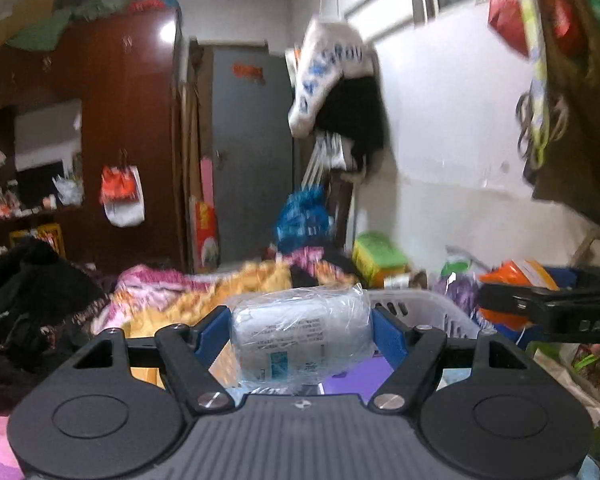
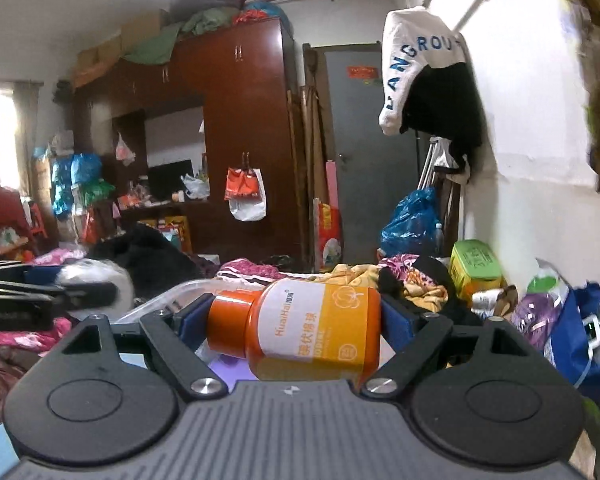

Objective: Organize objects
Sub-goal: 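Lift the roll with the left tool while the right tool carries the bottle over the basket, then open the left tool over the basket while the right tool releases the bottle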

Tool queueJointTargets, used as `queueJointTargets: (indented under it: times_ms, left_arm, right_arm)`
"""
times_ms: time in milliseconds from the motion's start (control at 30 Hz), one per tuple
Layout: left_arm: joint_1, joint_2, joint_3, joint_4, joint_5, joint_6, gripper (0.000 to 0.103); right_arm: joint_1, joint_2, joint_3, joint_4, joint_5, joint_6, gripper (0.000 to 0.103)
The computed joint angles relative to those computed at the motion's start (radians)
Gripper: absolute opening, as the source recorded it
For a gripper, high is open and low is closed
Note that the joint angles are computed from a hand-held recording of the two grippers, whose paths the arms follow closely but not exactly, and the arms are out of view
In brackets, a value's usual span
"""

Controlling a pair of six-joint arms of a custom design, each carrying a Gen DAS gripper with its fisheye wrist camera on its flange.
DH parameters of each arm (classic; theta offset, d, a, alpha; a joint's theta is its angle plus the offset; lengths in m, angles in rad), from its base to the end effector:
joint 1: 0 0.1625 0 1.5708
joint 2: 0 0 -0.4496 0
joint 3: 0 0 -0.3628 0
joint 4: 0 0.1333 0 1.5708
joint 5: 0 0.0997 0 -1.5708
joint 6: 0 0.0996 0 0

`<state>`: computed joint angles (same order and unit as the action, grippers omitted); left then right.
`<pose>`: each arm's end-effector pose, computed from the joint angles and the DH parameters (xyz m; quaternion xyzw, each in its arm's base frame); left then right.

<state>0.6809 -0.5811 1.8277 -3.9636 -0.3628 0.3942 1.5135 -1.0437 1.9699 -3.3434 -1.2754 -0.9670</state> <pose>-0.2962 -0.5314 0.1417 0.1675 0.7383 -0.5497 0.3531 0.1287 -0.5899 0.2726 0.4505 -0.7836 0.4198 0.0821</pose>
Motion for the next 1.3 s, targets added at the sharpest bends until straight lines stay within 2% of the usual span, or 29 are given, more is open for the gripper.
queueJointTargets:
  times_ms: [167,300,433,500,567,600,633,733,800,867,967,1033,1100,1200,1300]
  left_arm:
    - [0.057,-0.017,-0.05,0.249,0.011,-0.162,0.079]
    - [0.082,-0.028,-0.043,0.298,-0.005,-0.215,0.079]
    - [0.092,-0.03,-0.031,0.306,-0.026,-0.231,0.079]
    - [0.096,-0.018,-0.04,0.261,-0.031,-0.196,0.079]
    - [0.101,-0.009,-0.036,0.194,-0.046,-0.139,0.084]
    - [0.103,-0.01,-0.029,0.18,-0.049,-0.131,0.093]
    - [0.103,-0.011,-0.019,0.16,-0.055,-0.12,0.096]
    - [0.084,0.0,0.016,0.019,-0.063,-0.017,0.097]
    - [0.056,0.008,0.062,-0.111,-0.053,0.068,0.098]
    - [0.025,0.011,0.129,-0.201,-0.031,0.087,0.099]
    - [-0.017,0.011,0.276,-0.234,-0.01,-0.056,0.099]
    - [-0.027,0.033,0.337,-0.265,0.0,-0.11,0.099]
    - [-0.022,0.049,0.372,-0.239,0.024,-0.196,0.099]
    - [0.021,0.025,0.404,-0.136,-0.007,-0.321,0.099]
    - [0.082,-0.043,0.426,0.035,-0.053,-0.489,0.099]
  right_arm:
    - [0.038,0.098,-0.11,0.02,-0.131,0.044,0.087]
    - [0.029,0.119,-0.149,0.076,-0.152,0.074,0.087]
    - [0.028,0.126,-0.15,0.073,-0.179,0.064,0.087]
    - [0.025,0.114,-0.159,0.12,-0.169,0.09,0.088]
    - [0.019,0.101,-0.16,0.156,-0.152,0.102,0.1]
    - [0.015,0.095,-0.153,0.148,-0.141,0.094,0.102]
    - [0.01,0.087,-0.138,0.124,-0.131,0.081,0.102]
    - [-0.006,0.047,-0.088,0.081,-0.114,0.051,0.103]
    - [-0.055,-0.002,-0.038,0.105,-0.018,0.006,0.103]
    - [-0.114,-0.053,0.014,0.14,0.053,-0.021,0.103]
    - [-0.208,-0.102,0.087,0.186,0.112,-0.098,0.103]
    - [-0.258,-0.109,0.133,0.175,0.123,-0.124,0.103]
    - [-0.288,-0.112,0.159,0.196,0.14,-0.144,0.103]
    - [-0.28,-0.099,0.154,0.255,0.094,-0.164,0.103]
    - [-0.247,-0.073,0.139,0.269,0.021,-0.171,0.103]
